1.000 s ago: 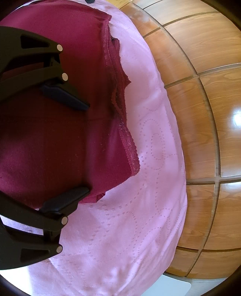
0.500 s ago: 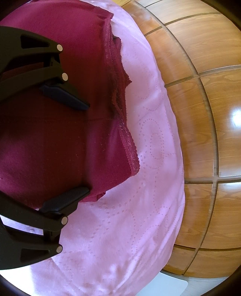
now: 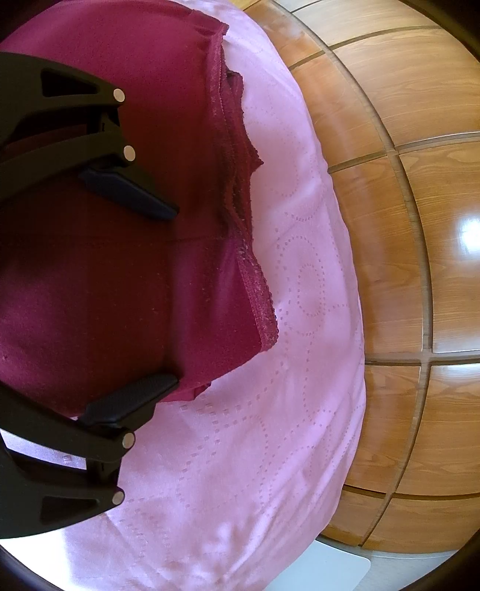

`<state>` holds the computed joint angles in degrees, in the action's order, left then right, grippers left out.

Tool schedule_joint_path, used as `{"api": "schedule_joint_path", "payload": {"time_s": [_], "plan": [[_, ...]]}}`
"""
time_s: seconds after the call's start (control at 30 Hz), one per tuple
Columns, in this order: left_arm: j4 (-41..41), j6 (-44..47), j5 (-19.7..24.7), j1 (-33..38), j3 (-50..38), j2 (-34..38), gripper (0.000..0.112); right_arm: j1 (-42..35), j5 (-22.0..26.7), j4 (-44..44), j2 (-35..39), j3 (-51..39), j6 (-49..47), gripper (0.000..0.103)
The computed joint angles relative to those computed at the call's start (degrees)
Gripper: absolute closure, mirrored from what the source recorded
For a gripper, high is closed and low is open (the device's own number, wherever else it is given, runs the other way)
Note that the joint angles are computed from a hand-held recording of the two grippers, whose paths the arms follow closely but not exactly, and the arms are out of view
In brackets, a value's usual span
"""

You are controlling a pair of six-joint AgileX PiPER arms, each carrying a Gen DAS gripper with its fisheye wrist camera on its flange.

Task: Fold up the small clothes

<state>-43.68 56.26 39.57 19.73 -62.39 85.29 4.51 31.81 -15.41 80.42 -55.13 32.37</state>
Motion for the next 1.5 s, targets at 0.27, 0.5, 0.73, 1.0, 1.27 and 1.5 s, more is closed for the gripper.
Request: {"api": "schedule_joint_path", "payload": {"time_s": [0.27, 0.5, 0.73, 1.0, 1.27, 1.5], "plan": [[11.5, -13.6, 0.5, -1.7, -5.5, 10.1, 0.067, -1.4, 3.7, 5.8, 0.7, -2.7, -6.0, 0.018], [-0.8, 0.0, -0.5, 3.3, -0.3, 2.8, 0.067, -10.2, 12.5, 22.7, -7.5, -3.5, -22.5, 0.007], [-9.1, 9.7, 12.4, 6.6, -0.2, 2.6, 0.067, -27.8, 21.1, 46.4, -12.2, 6.1, -41.9, 0.024], [-3.6, 9.2, 9.4, 2.0, 2.2, 4.8, 0.067, -26.5, 25.4, 56.7, -13.5, 8.5, -48.1, 0.046], [-4.4, 8.1, 17.3, 6.0, -1.8, 7.7, 0.067, -13.8, 26.3, 51.0, -13.7, -3.0, -35.1, 0.075], [-7.8, 4.4, 29.9, 11.1, -9.5, 14.8, 0.067, 6.3, 21.5, 44.1, -4.2, -22.2, -22.9, 0.077]]}}
